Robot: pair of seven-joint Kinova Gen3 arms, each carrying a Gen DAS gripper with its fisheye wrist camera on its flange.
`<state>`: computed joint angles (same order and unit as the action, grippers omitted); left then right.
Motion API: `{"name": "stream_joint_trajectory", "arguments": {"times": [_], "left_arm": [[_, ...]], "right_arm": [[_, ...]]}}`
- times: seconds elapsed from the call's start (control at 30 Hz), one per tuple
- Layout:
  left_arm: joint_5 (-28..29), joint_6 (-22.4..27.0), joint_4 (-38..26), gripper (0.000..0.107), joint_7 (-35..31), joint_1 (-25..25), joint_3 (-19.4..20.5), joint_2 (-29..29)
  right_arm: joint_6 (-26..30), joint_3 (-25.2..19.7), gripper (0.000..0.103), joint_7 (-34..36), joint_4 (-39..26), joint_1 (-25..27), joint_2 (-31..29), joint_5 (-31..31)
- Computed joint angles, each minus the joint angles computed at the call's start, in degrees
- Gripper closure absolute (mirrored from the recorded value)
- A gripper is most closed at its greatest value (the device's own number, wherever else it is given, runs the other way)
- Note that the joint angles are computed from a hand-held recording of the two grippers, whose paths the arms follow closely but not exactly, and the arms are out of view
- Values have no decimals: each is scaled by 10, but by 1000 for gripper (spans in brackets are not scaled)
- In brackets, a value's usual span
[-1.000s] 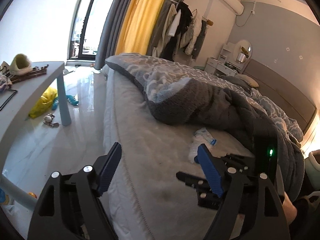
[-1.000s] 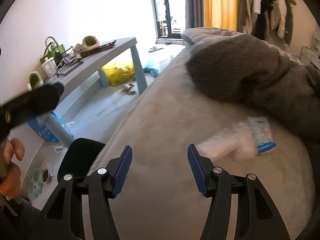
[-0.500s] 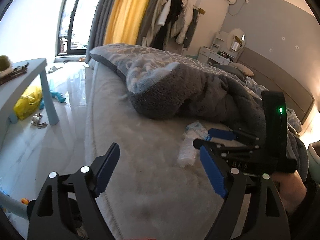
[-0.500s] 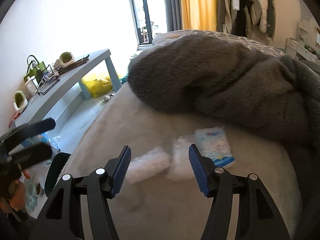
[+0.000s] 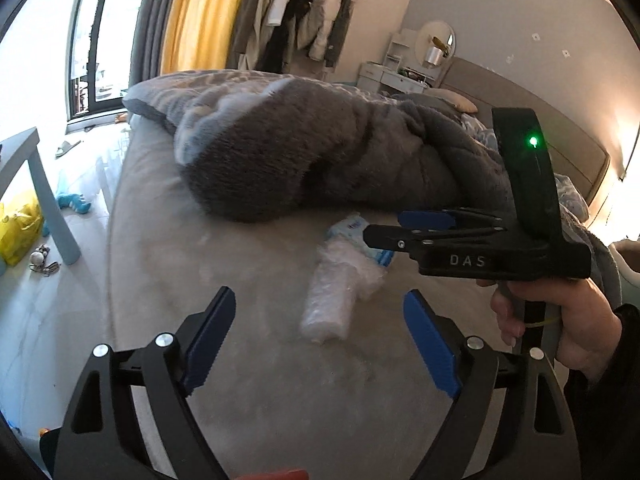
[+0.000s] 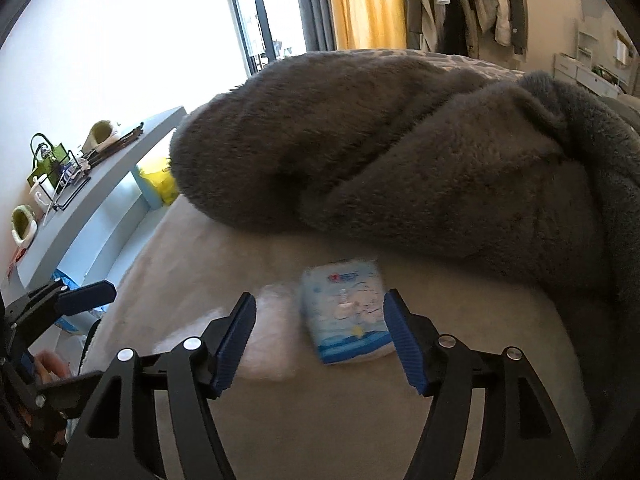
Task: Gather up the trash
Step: 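Move both tools back over the bubble wrap and wipes packet, then grasp the bubble-wrap roll with the left tool while the right tool grasps the wipes packet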
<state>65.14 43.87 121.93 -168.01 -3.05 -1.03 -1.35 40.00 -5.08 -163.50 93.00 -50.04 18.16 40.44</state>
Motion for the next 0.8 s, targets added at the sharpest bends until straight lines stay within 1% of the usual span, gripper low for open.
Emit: {"name": "stream_joint_trajectory", "arguments": {"times": [0.2, 0.33, 0.4, 0.43, 0.5, 0.6, 0.67, 0.77, 0.8], "left_arm": [[-2, -30, -8, 20, 14, 17, 20, 27], [-16, -53, -16, 27, 29, 29, 35, 46], [-36, -67, -24, 35, 50, 37, 44, 58], [-39, -66, -26, 37, 53, 36, 46, 61], [-53, -69, -34, 45, 72, 37, 50, 72], [-76, -74, -45, 51, 101, 38, 57, 85], [-87, -76, -49, 62, 117, 35, 61, 91], [-82, -77, -48, 71, 121, 26, 66, 96], [-75, -71, -48, 72, 116, 19, 65, 97]], "right_arm": [[-20, 2, 31, 16, 12, 21, 1, -16], [-34, 5, 30, 37, 14, 34, 5, -33], [-42, 8, 30, 45, 16, 40, 7, -40], [-49, 8, 30, 50, 17, 45, 7, -47], [-60, 10, 30, 62, 20, 52, 6, -57], [-71, 12, 29, 77, 22, 56, 7, -70], [-74, 15, 29, 84, 25, 56, 7, -77], [-74, 21, 29, 85, 30, 54, 5, -80], [-73, 21, 29, 87, 30, 54, 6, -82]]}}
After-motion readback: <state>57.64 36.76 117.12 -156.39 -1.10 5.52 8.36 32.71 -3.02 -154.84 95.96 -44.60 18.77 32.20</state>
